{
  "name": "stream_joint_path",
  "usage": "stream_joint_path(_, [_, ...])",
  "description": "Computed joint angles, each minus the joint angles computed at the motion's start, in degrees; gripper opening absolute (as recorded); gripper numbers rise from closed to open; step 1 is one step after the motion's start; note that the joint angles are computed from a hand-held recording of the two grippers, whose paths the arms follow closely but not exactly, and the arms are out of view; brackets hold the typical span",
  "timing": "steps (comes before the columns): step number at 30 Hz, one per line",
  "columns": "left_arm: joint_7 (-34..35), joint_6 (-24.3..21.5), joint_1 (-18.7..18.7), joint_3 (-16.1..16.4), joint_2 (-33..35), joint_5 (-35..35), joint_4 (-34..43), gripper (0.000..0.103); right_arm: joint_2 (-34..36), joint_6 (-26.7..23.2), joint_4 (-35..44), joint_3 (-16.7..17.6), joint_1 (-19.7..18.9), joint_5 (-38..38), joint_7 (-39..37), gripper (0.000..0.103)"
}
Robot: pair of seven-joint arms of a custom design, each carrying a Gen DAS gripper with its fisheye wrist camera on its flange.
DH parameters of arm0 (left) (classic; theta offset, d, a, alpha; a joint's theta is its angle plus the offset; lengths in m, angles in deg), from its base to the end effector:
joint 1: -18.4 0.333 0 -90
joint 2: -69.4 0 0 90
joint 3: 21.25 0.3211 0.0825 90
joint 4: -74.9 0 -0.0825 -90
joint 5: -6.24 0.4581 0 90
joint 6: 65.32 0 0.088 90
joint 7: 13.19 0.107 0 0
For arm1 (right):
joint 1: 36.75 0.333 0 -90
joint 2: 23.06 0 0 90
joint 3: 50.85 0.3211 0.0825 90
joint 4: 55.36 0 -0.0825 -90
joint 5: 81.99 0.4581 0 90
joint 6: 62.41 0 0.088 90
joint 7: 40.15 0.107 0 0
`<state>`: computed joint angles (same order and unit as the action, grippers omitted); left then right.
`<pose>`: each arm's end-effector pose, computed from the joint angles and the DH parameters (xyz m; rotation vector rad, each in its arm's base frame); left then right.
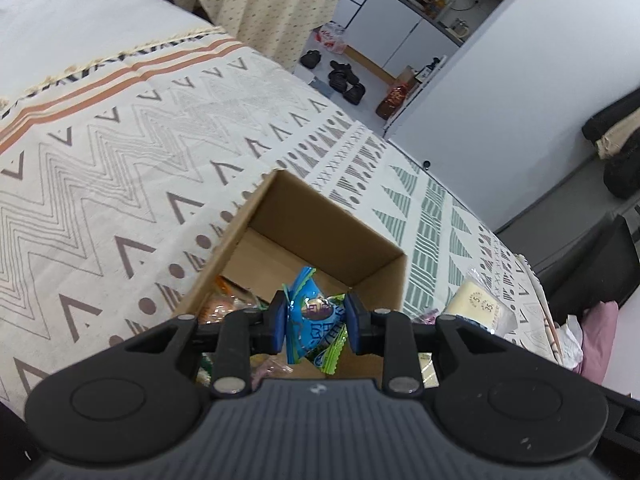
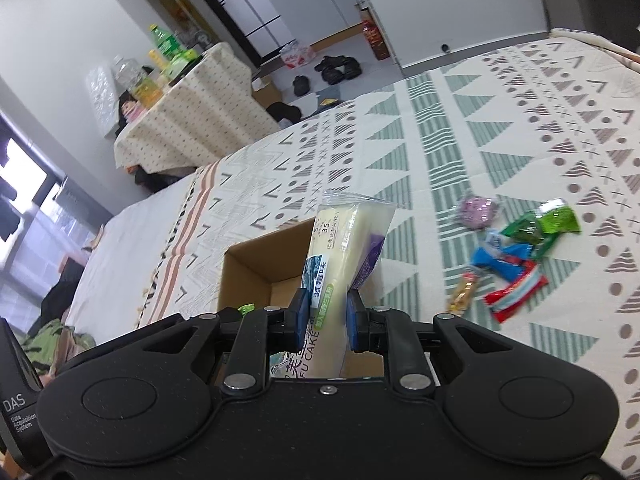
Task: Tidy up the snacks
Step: 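Carry the blue cake and white cake pack over the box while opening both tools, then grasp the blue barcode candy with the left tool while the right tool grasps the green pack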
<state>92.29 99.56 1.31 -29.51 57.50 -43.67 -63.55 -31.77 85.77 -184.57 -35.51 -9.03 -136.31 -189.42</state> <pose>0.5200 -0.1987 0.4121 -2.0808 1.9750 -1.1629 0.4221 0.4182 0.4372 -1.0605 2.1015 -0.3908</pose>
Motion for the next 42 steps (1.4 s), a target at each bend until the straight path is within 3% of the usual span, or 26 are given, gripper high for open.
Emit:
stream_joint_path(6, [1.9, -1.2, 0.1, 0.5, 1.4, -2.8, 1.1, 0.029, 4.0, -0.9, 3.7, -0.9, 0.9, 1.6, -4.4, 0.019])
stream_joint_path(10, [2.0, -3.7, 0.9, 0.2, 2.2, -3.0, 1.9, 0.041, 5.3, -2.2, 5.2, -1.7, 1.6, 3.2, -7.4, 0.02])
stream_joint_path(14, [-0.7, -2.4, 1.9, -0.9, 2.3, -0.5, 1.6, 0.054, 6.2, -2.3, 6.1, -2.3, 2.0, 2.6, -7.5, 0.024])
stream_joint_path(20, [-4.4, -2.0, 2.3, -1.3, 2.0, 3.5, 1.1, 0.06, 5.6, -2.6, 5.2, -2.6, 2.5, 4.0, -8.4, 0.025])
stream_joint_path(25, [-7.2, -0.4, 2.3, -2.1, 1.5, 7.8, 0.3, 0.074, 2.2, -3.2, 1.5, -1.9, 2.3, 5.3, -6.9, 0.026])
stream_joint_path(31, [-10.2, 0.3, 1.7, -2.6, 0.9, 12.7, -0.3, 0.079, -4.0, -4.8, -4.6, -0.1, 1.3, 7.1, -4.2, 0.032])
stream_joint_path(42, [-9.1, 2.2, -2.2, -3.5, -1.4, 16.8, -2.3, 0.09, -14.5, -6.0, -14.5, 2.8, -0.5, 11.1, -2.1, 0.056])
